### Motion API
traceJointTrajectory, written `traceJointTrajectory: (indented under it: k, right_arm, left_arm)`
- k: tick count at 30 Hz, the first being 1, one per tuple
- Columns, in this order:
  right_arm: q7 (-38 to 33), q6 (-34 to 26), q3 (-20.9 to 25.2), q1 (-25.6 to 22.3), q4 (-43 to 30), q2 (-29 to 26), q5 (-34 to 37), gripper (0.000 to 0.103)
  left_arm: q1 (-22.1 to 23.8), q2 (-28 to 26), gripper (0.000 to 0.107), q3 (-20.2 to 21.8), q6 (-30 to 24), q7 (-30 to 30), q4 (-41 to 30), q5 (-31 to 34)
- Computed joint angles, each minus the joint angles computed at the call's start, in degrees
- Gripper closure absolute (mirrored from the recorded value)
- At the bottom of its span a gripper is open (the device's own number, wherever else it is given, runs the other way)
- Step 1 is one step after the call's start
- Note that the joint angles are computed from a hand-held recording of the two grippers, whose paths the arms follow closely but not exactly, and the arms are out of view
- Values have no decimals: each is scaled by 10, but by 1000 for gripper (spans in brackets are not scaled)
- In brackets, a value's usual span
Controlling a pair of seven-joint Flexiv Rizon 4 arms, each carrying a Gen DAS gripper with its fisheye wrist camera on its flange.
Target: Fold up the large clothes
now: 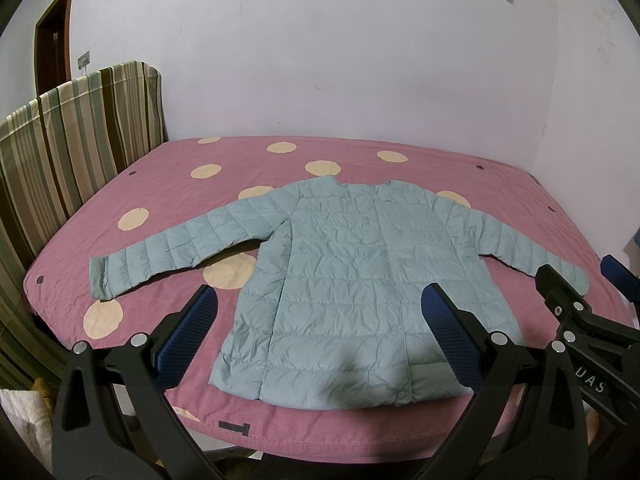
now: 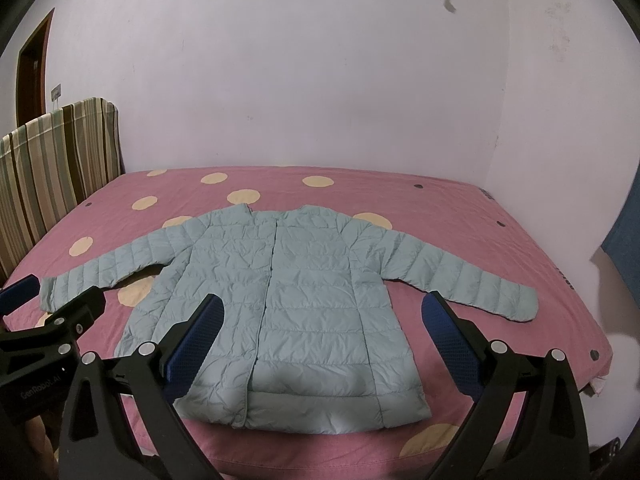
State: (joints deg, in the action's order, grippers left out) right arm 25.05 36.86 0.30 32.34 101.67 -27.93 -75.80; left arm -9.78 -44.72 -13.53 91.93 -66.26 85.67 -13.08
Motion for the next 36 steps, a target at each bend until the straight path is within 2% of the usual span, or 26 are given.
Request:
traceJointTrajectory:
  k: [28, 32, 36]
  right_arm:
    - [0, 0, 0, 1, -2, -1, 3, 5]
    - [13, 4, -2, -5, 6, 4, 0, 5]
    - [60, 14, -12, -20, 27, -1, -24, 5]
  left_arm:
    - [-1, -8, 6, 4, -5, -3, -6, -1]
    - [-15, -39, 6, 29, -18, -17, -44, -9]
    - [-45, -99, 6, 99, -94, -66, -139, -24]
